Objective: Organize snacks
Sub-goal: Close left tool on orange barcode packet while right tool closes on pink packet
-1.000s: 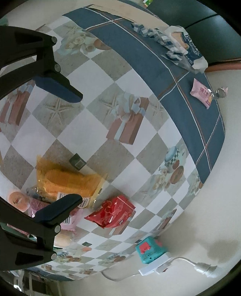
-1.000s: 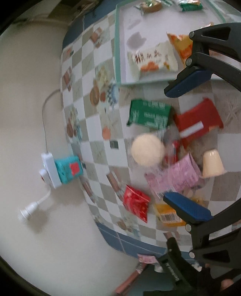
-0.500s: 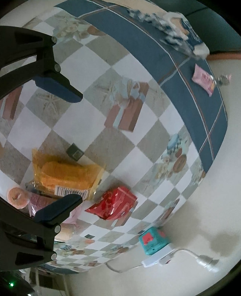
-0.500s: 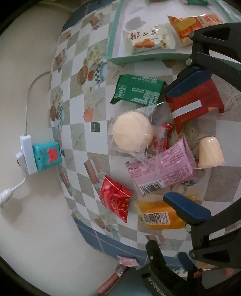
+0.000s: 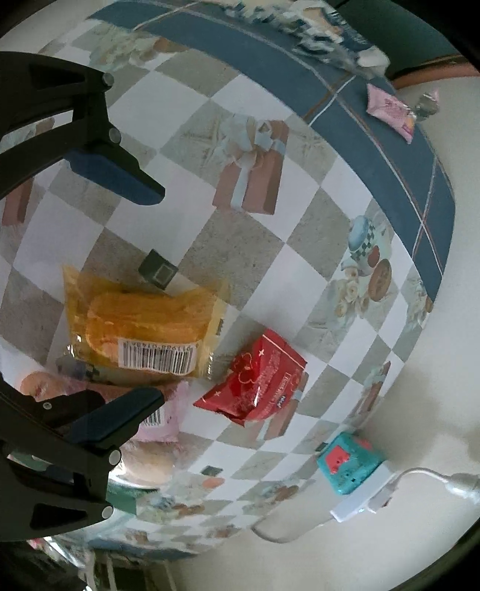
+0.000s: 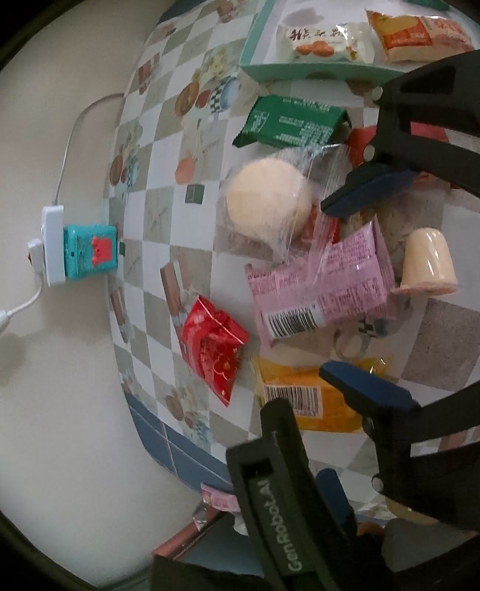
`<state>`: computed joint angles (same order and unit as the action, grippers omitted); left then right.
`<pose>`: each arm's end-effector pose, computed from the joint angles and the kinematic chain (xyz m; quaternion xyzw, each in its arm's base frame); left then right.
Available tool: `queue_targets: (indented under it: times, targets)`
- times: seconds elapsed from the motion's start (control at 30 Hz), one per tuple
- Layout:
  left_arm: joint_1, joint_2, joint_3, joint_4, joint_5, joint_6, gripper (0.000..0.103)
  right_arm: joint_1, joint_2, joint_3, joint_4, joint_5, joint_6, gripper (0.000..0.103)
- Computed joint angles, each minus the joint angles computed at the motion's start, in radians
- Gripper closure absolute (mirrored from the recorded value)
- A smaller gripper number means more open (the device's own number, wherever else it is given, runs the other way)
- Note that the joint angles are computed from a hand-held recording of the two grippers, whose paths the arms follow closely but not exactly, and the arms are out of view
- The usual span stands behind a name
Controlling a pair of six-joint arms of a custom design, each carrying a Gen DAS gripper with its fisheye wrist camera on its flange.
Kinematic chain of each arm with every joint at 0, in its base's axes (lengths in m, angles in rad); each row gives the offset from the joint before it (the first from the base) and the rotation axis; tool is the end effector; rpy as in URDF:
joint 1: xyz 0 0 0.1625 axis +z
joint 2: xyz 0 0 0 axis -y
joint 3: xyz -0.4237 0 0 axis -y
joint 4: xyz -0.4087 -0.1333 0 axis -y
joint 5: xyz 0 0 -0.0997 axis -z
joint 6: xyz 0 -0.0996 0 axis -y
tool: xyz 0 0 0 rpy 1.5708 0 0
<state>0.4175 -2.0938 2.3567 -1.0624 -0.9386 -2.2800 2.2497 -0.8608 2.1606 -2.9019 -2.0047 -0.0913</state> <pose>-0.1035 -0.2561 0.2962 -0.3714 0.8070 -0.3369 0.3119 0.3776 -0.3224 0.0028 0.3637 -0.9062 0.0770 0.2016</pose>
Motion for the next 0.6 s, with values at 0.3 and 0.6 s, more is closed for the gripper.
queue_targets:
  times: [0.3,0.6]
  targets:
    - [0.045,0.032,0.010,-0.110,0.006,0.151,0.015,-0.012,0.032,-0.011,0.031,-0.036,-0.005,0.039]
    - [0.097,0.069,0.024,-0.196,0.001,0.221,0.027,-0.021,0.038,-0.008,0.028,-0.040,-0.003,0.045]
